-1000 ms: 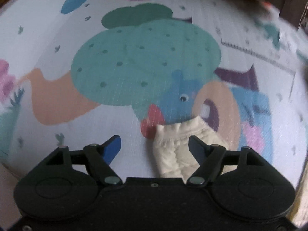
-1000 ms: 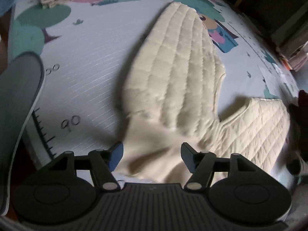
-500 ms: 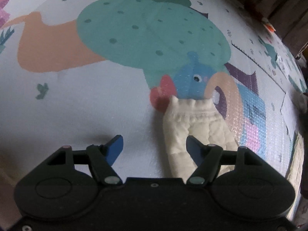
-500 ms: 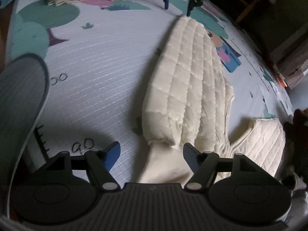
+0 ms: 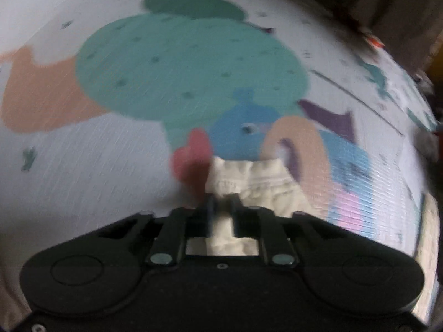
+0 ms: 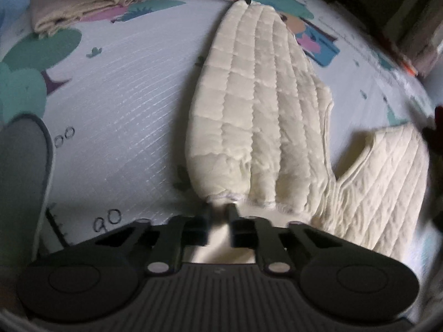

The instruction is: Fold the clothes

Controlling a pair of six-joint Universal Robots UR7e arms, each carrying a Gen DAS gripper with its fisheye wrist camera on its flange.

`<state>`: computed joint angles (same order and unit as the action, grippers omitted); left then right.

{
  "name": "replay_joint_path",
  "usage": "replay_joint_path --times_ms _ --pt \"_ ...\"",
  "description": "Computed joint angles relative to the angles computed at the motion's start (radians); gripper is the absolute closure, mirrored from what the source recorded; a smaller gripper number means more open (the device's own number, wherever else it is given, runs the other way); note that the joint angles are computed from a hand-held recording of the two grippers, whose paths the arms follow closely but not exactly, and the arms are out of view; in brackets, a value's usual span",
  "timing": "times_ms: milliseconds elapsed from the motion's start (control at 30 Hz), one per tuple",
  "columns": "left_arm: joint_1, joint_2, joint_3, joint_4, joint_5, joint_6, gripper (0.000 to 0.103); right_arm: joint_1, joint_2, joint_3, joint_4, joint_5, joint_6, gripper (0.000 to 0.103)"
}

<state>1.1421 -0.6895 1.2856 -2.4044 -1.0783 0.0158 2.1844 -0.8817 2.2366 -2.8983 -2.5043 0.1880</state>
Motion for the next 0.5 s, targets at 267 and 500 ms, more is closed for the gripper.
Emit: replay_joint_path --times_ms 267,500 --pt "-0.081 0.034 -0.097 0.031 -0.068 0.090 0.097 0.023 -0.123 0.029 0.041 0.013 0.144 0.099" --pt "-0.176 0.106 -0.171 0.044 -0.115 0.013 0.097 0.018 -0.287 0.081 0.139 0.013 0.355 0.099"
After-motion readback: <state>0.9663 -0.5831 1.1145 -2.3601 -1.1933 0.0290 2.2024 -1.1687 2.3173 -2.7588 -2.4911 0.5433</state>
